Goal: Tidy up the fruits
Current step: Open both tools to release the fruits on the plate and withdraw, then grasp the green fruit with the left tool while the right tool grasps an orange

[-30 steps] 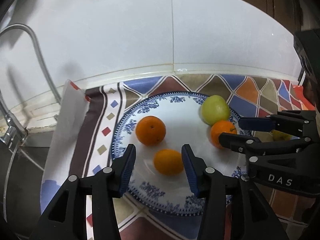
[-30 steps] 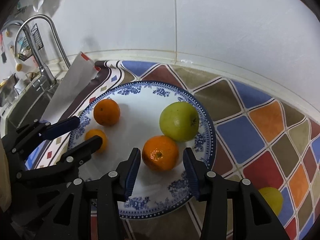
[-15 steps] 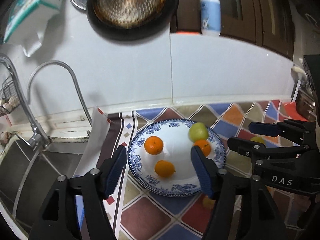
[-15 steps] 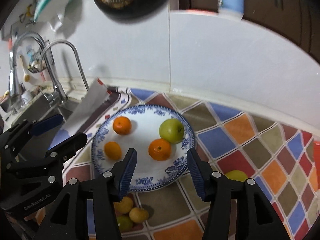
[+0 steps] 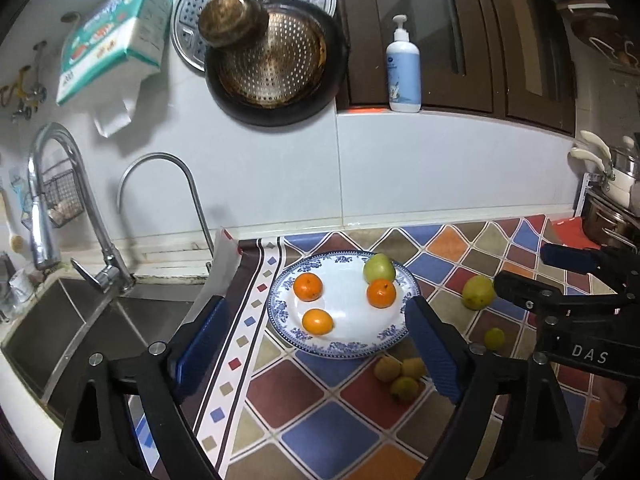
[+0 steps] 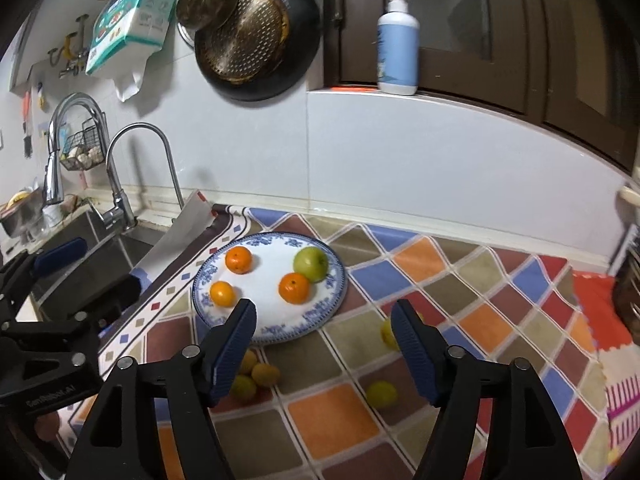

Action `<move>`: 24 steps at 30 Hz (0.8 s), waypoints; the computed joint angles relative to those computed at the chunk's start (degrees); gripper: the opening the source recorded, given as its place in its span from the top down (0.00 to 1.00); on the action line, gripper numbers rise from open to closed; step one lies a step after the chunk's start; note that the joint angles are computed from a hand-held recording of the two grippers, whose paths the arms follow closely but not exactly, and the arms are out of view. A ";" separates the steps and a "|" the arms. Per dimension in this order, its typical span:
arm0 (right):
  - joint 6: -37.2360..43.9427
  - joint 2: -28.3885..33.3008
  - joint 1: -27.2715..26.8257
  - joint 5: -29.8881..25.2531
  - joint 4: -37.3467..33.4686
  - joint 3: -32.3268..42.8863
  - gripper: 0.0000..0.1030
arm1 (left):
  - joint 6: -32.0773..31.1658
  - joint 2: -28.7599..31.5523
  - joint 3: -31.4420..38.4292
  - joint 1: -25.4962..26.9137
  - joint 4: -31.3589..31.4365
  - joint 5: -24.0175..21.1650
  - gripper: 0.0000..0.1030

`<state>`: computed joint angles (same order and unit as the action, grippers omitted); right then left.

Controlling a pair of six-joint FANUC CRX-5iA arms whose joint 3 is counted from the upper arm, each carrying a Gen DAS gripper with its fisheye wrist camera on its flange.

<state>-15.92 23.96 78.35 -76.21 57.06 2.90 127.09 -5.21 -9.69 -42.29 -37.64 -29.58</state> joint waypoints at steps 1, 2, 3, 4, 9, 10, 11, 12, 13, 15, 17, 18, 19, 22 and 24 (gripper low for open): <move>-0.57 -0.18 0.44 -0.67 -0.06 -0.23 0.29 | 1.27 -0.39 -0.14 -0.77 -1.16 -0.49 0.12; -1.16 -0.32 0.96 -1.52 -0.19 -0.47 0.29 | 2.58 -0.62 -0.17 -1.50 -2.30 -1.06 0.11; -1.97 -0.32 1.66 -3.01 -0.38 -0.56 0.28 | 3.56 -0.78 -0.21 -2.08 -3.08 -1.41 0.11; -2.50 -0.47 2.16 -3.92 -0.48 -0.86 0.28 | 4.32 -1.00 -0.40 -2.61 -3.74 -1.59 0.11; -6.12 -0.83 4.62 -9.14 -1.56 -1.81 0.28 | 9.25 -0.66 0.01 -6.08 -8.62 -4.19 0.11; -6.62 -0.90 5.10 -10.24 -2.15 -1.99 0.28 | 10.51 -0.42 0.21 -7.03 -10.05 -5.04 0.11; -6.74 -0.85 5.31 -10.85 -2.52 -1.97 0.28 | 11.24 -0.27 0.24 -7.79 -11.19 -5.61 0.11; -7.07 -0.83 5.66 -11.80 -3.21 -2.00 0.28 | 12.33 0.01 0.44 -8.87 -12.93 -6.62 0.11; -7.65 -0.94 5.96 -12.48 -3.92 -2.20 0.28 | 13.60 0.39 0.71 -10.08 -14.83 -7.82 0.11; -8.70 -1.16 6.54 -13.61 -5.60 -2.53 0.28 | 14.75 0.90 0.83 -11.70 -17.08 -9.18 0.11; -9.18 -1.04 7.08 -14.92 -6.94 -2.66 0.28 | 15.32 1.49 0.92 -13.10 -18.75 -10.40 0.11; -9.01 -0.87 7.32 -15.67 -7.72 -2.60 0.28 | 15.14 1.78 0.97 -13.39 -18.87 -10.75 0.11; -8.98 -0.74 7.55 -16.25 -8.36 -2.62 0.28 | 14.56 2.01 0.90 -13.36 -18.25 -10.65 0.11; -8.87 -0.53 8.02 -17.25 -9.67 -2.82 0.28 | 11.19 3.11 1.00 -12.25 -14.65 -9.78 0.11; -8.66 -0.62 8.06 -17.21 -10.61 -3.03 0.28 | 10.07 4.00 1.26 -12.03 -13.43 -9.87 0.11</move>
<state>-24.58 23.34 86.42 -93.43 46.45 -0.13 137.15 -1.21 -8.43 -54.32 -51.07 -39.45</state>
